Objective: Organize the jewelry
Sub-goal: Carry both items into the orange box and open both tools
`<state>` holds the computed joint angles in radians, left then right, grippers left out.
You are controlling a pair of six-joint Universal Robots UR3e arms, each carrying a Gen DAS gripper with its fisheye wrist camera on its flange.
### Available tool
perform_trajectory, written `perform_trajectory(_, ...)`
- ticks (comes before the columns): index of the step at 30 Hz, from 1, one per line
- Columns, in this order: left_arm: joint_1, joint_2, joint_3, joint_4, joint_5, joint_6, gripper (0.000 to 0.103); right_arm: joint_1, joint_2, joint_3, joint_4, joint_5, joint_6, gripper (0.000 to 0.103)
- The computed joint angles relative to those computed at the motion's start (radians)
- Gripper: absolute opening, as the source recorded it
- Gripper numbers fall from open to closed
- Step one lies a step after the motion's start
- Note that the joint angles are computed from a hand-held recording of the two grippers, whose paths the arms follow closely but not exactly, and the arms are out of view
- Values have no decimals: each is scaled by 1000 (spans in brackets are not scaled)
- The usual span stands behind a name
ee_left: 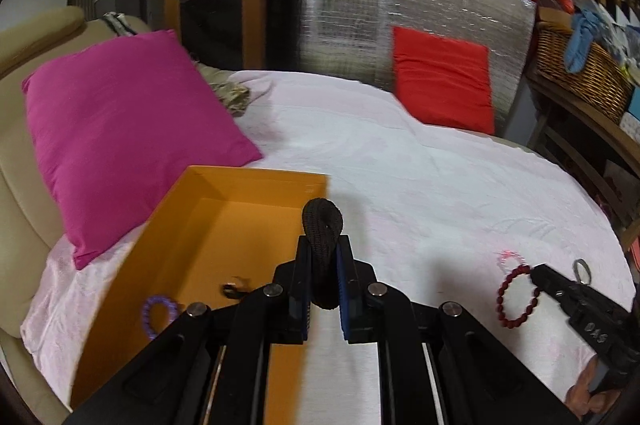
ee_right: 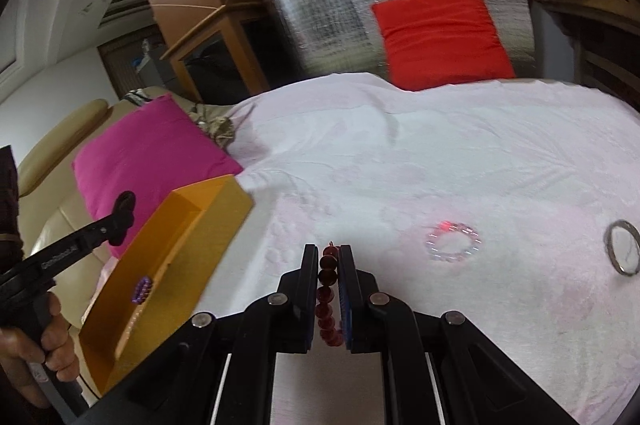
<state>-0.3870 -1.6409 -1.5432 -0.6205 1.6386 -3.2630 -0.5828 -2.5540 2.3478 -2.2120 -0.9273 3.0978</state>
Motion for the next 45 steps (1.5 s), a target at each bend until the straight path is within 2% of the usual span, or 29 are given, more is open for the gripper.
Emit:
perform_trajectory(3,78,15,-6,-35,-32,20,12,185,182,-42,-223,-110,130,11)
perform_trajectory(7,195,1,12,-77,-71,45,12,394,440,-178,-410,-219,244,11)
perform_trajectory(14,290,-136,124,-116,-93,91,12,603,809,-492,-498,-277,339,11)
perform_trajectory(21,305,-245,186,-154,-55,101,12,753,1185,-915,-388,-321,372,11)
perform_trajectory(29,301,-306,205,-193,1,110,12,842,1570,-1424,-89,-408,382,11)
perform_trajectory(32,295,-334,225,-210,28,113,16,844,1664,-1567,33,-409,395,11)
perform_trajectory(34,291,-339,228,-220,39,117,18,849,1698,-1614,65,-432,408,12)
perform_trajectory(36,287,-347,238,-226,39,117,32,844,1696,-1606,66,-430,426,12)
perform_trajectory(38,285,-348,248,-238,30,117,37,831,1687,-1601,83,-412,447,13)
perform_trajectory(41,266,-341,261,-230,68,119,38,814,1612,-1492,7,-405,459,26)
perform_trajectory(45,248,-288,240,-202,75,111,38,780,1447,-1286,-101,-417,426,28)
